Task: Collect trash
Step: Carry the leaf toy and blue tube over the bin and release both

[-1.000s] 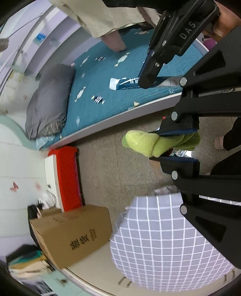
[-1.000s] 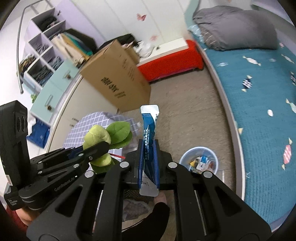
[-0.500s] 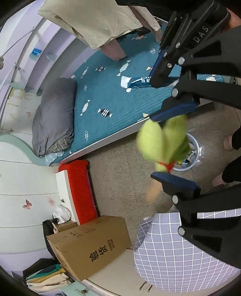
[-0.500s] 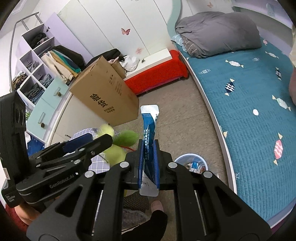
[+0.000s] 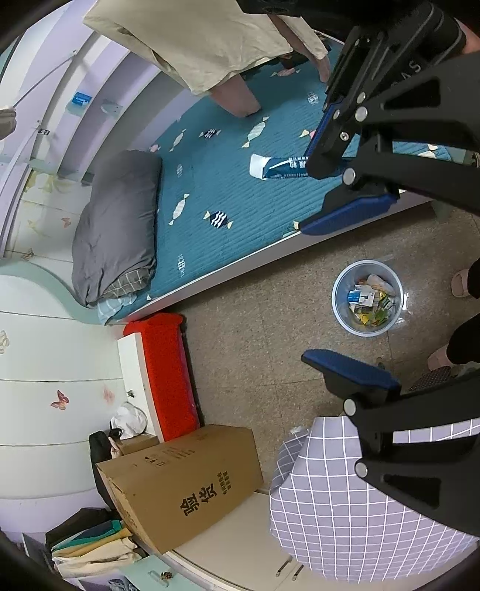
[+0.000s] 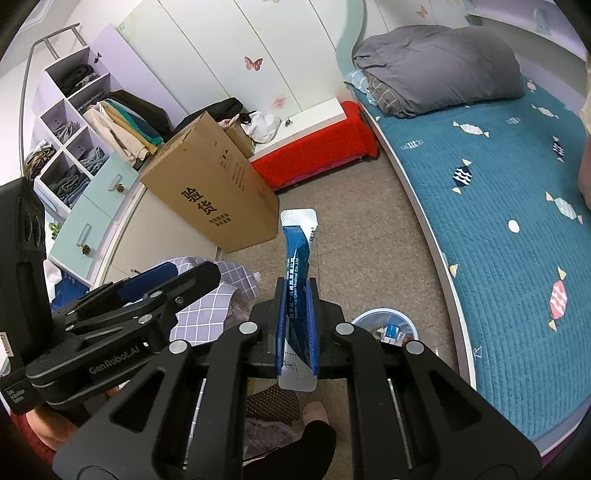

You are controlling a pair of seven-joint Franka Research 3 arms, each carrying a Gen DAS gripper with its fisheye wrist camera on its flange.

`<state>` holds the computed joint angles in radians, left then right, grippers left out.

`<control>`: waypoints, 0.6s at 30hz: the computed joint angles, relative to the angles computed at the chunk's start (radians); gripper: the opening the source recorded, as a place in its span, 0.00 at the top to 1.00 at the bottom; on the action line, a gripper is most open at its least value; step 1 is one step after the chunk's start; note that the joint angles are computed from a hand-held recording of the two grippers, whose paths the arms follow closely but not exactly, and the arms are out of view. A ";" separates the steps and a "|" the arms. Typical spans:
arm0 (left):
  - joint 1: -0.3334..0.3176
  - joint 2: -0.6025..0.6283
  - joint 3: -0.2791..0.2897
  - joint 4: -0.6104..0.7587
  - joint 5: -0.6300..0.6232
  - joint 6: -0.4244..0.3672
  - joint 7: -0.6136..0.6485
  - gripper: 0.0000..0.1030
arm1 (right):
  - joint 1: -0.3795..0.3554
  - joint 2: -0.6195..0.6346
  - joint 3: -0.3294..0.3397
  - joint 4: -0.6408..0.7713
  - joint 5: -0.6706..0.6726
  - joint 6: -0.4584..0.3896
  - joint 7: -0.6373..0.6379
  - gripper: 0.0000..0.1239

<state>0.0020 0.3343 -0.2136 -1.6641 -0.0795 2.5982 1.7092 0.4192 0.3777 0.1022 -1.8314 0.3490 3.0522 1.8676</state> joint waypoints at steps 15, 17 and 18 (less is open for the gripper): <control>-0.007 0.008 0.009 0.019 0.027 -0.014 -0.026 0.37 | 0.017 0.008 -0.018 0.019 -0.020 -0.008 0.030 0.91; -0.005 0.012 0.009 0.026 0.029 -0.018 -0.027 0.37 | 0.021 0.014 -0.025 0.031 -0.028 -0.014 0.037 0.91; -0.005 0.014 0.010 0.027 0.031 -0.018 -0.028 0.37 | 0.025 0.017 -0.030 0.036 -0.033 -0.014 0.042 0.91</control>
